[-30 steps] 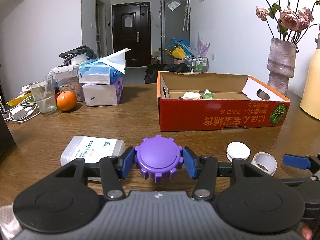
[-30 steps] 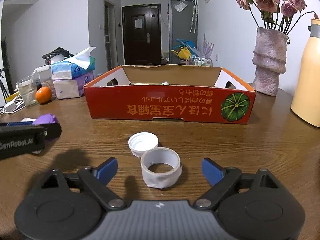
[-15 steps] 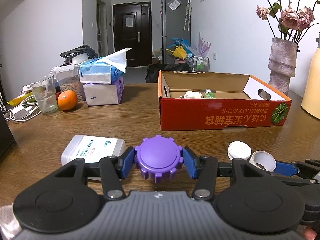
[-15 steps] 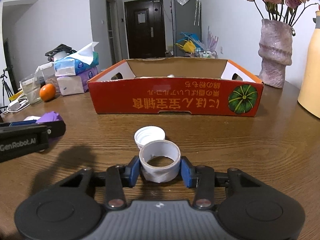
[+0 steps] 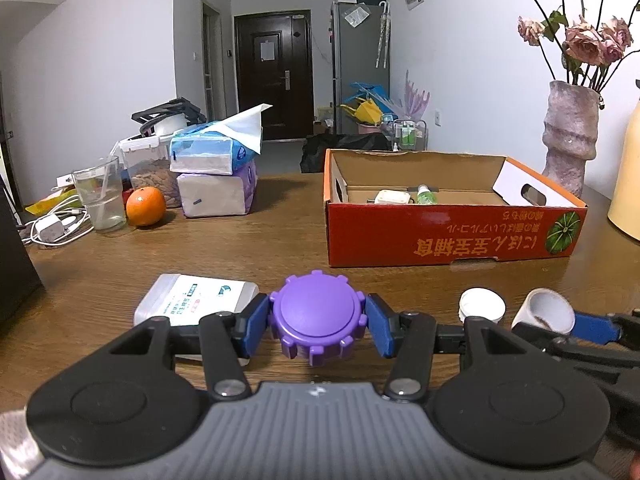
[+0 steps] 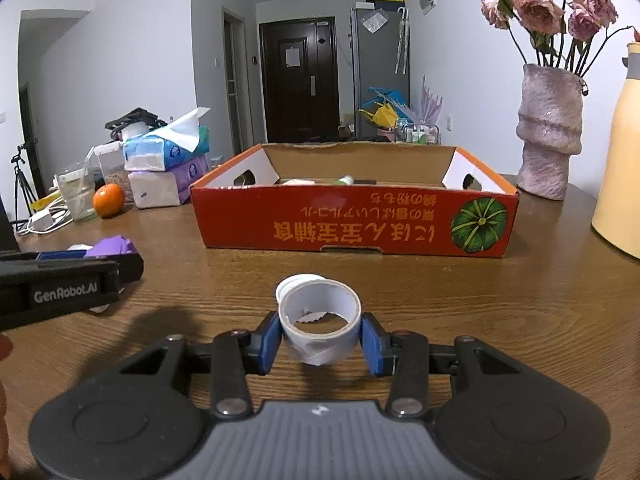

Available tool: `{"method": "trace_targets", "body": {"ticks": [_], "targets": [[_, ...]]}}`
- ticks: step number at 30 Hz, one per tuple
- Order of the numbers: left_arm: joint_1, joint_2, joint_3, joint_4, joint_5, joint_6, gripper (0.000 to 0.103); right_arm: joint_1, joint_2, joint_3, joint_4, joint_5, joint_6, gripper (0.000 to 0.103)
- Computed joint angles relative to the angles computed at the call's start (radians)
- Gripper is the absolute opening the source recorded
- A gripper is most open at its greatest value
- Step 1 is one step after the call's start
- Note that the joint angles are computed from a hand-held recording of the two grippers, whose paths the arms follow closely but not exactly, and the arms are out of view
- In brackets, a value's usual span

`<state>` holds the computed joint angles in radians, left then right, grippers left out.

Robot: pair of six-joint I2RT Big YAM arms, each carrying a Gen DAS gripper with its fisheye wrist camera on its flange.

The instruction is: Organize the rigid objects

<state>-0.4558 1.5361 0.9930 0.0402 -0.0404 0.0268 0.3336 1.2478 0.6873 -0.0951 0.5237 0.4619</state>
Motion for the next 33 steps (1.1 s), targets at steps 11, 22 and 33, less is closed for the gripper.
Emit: {"method": "trace_targets", "body": {"ticks": [11,22,33], "targets": [[-0.048,-0.030,-0.014,0.008,-0.021,-0.030,0.054,-0.010,-0.115,-0.046,0.022,-0.001,-0.064,0.042],[-0.114,-0.024,0.030,-0.016,-0.048,-0.048,0.054,-0.063,-0.192,-0.064,0.030,-0.019,-0.141,0.042],[-0.157,0.011,0.093,-0.026,-0.067,-0.072,0.054,-0.128,-0.212,-0.059,0.047,-0.060,-0.186,0.042]]}}
